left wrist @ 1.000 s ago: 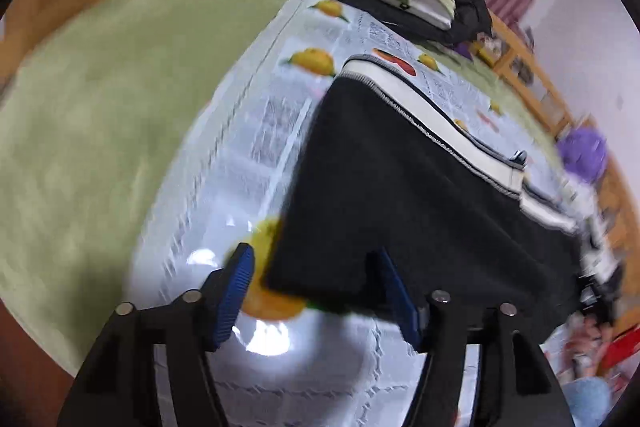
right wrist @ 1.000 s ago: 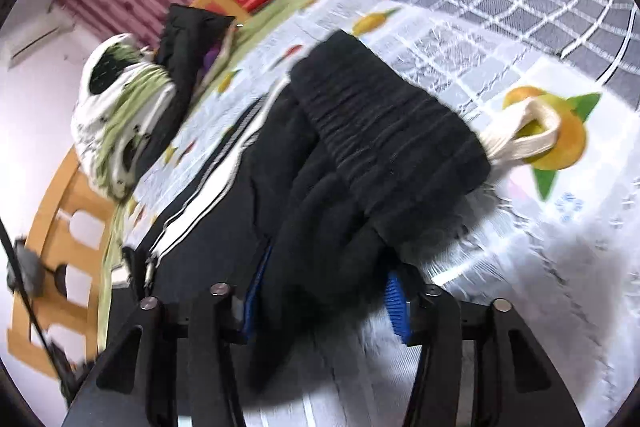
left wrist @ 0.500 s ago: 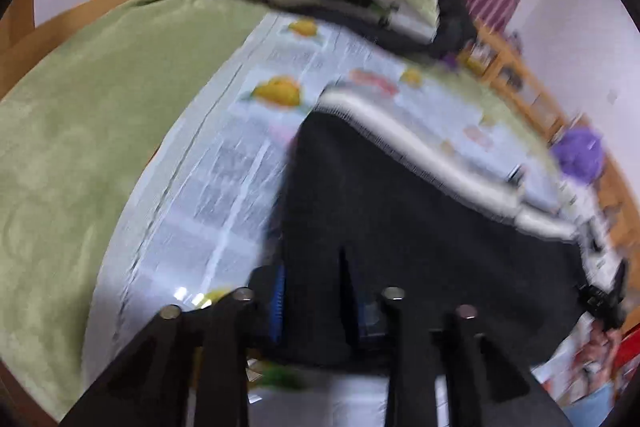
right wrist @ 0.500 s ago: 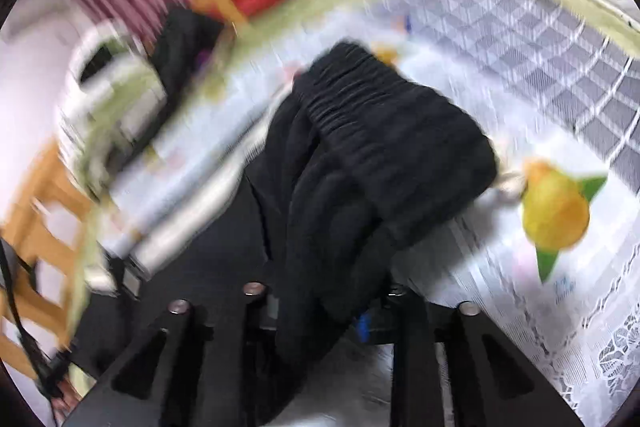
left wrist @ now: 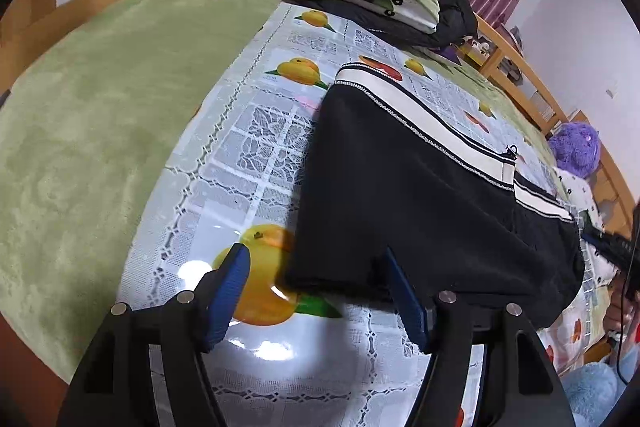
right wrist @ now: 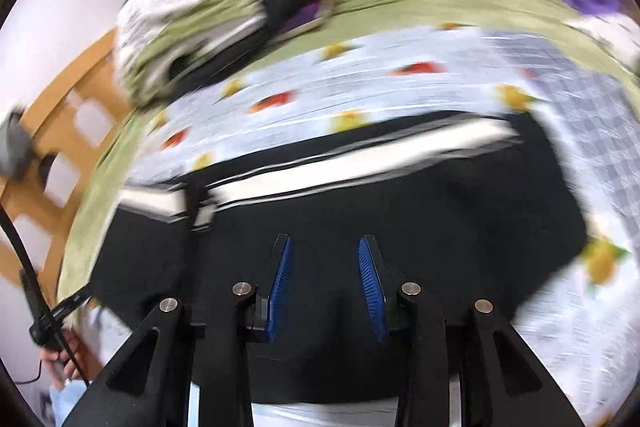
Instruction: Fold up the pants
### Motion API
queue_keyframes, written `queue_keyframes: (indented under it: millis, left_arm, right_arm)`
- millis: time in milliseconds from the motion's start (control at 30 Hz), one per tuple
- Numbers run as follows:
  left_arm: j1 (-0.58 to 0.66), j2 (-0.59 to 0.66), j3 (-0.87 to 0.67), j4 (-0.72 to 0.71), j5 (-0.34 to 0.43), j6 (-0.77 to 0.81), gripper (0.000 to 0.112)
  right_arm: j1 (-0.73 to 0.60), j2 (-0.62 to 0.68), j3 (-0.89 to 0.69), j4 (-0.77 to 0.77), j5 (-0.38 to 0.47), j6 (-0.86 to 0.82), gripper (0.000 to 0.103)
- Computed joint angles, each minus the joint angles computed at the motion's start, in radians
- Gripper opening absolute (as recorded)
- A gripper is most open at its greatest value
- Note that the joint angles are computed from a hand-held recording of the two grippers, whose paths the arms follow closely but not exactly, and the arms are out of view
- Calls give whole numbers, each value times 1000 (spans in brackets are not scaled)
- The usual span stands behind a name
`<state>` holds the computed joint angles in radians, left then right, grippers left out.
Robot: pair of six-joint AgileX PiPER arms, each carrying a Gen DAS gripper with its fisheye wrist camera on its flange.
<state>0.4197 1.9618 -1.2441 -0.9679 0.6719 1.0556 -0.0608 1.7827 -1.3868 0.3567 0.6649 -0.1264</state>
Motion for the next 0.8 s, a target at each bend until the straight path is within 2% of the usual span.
queue_keyframes:
  millis: [100, 167, 233, 267, 400, 567, 667, 800]
  left_arm:
    - [-12, -25, 0, 62, -23, -51, 67]
    - [-4, -33, -7, 66, 0, -49, 67]
    - [11, -45, -2, 50, 14, -26, 67]
    - [19, -50, 3, 37, 19, -7, 67]
    - [49, -53, 14, -5, 24, 59, 67]
    - [59, 5, -46, 1, 60, 25, 67]
    - [64, 27, -66, -12, 80, 40, 67]
    - [66, 49, -91, -22, 108, 41, 67]
  right_arm:
    - [157, 109, -145, -86, 65, 96, 31]
    - [250, 186, -246, -180, 121, 150, 27]
    - [311, 235, -293, -248, 150, 174, 27]
    - [341, 281, -352, -274, 194, 178, 27]
    - [386, 350, -428, -312, 244, 161, 25]
    - [409, 451, -570, -399, 342, 202, 25]
    - [401, 483, -601, -397, 338, 206, 25]
    - [410, 552, -690, -431, 377, 212, 24]
